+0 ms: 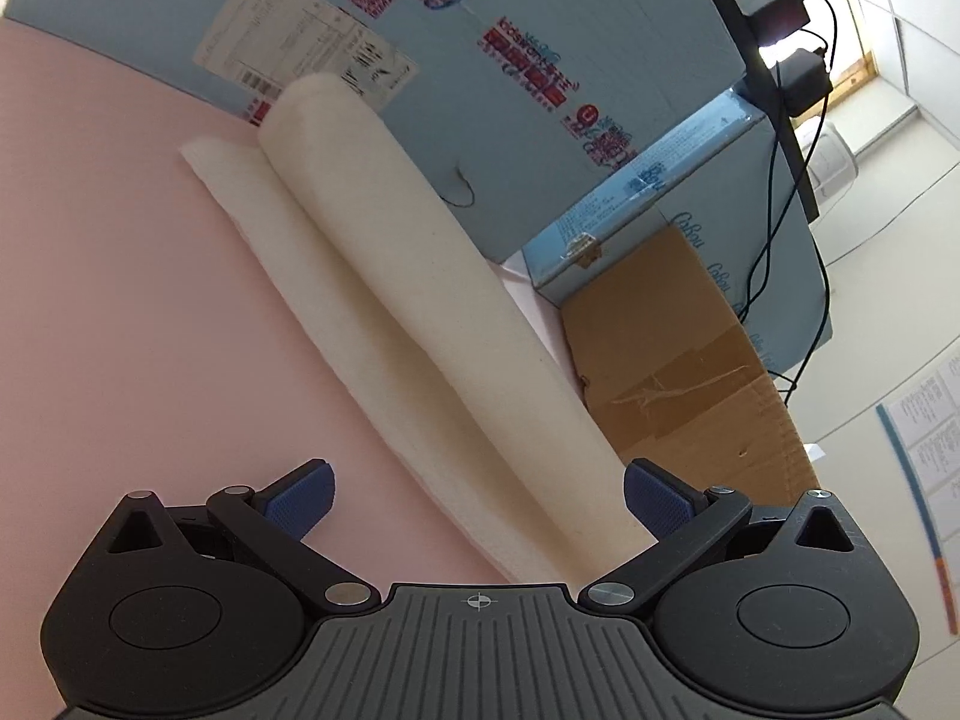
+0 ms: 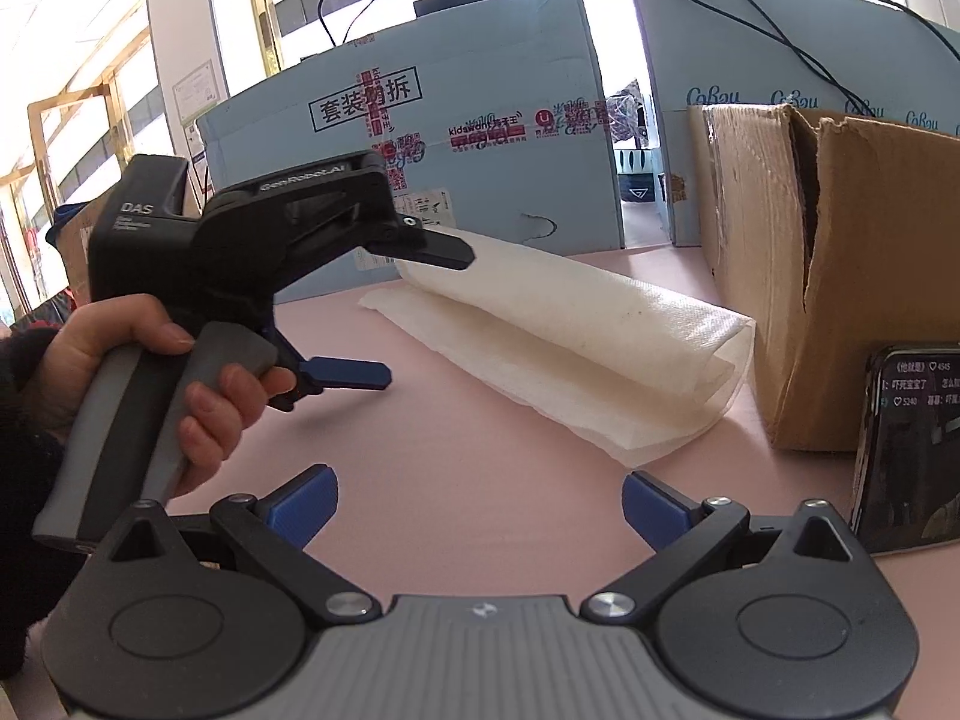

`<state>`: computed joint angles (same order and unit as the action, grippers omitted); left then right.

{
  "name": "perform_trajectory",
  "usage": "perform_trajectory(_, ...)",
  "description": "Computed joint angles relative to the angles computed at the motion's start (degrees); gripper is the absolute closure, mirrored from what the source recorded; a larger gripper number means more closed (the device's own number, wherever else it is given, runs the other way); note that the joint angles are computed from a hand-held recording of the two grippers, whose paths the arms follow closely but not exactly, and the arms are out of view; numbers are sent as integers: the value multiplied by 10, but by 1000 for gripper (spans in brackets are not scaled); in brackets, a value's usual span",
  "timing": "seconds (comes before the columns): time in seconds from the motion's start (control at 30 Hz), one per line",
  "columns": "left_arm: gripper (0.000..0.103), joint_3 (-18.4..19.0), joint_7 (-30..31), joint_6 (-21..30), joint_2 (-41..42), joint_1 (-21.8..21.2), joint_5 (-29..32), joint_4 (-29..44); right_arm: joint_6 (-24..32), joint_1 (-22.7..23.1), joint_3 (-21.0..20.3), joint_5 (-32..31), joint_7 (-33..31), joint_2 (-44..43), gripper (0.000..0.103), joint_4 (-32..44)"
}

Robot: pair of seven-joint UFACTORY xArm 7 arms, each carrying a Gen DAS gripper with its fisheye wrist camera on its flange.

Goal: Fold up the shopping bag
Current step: 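Move the left tool over the white bag and close it on the bag edge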

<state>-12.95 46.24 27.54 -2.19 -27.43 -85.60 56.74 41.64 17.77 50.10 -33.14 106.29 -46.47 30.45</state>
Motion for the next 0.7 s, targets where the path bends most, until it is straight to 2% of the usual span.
perform_trajectory(0.07,2,-11,22,-34,17,-10,-17,15,-1,8,-4,5,6,-7,0,-7)
perform_trajectory(0.17,17,-19,10,-62,30,-18,7,28,3,21,-11,15,8,-15,0,-16)
perform_trajectory(0.2,34,-22,7,-73,33,-21,19,31,4,26,-14,19,9,-17,0,-19)
perform_trajectory(0.23,59,-25,1,-87,38,-25,35,33,6,31,-17,23,9,-19,0,-23)
perform_trajectory(0.3,80,-30,-12,-103,44,-30,62,33,10,37,-23,30,12,-22,0,-27)
perform_trajectory(0.33,86,-32,-5,-109,46,-31,65,32,11,40,-25,34,14,-23,0,-29)
perform_trajectory(0.4,90,-34,18,-114,45,-31,53,31,12,43,-27,36,16,-27,0,-31)
perform_trajectory(0.5,96,-26,75,-96,31,-23,2,26,31,41,-23,37,10,-18,0,-19)
perform_trajectory(0.7,97,14,161,-39,-39,11,-78,-24,54,36,-17,28,-4,2,0,9)
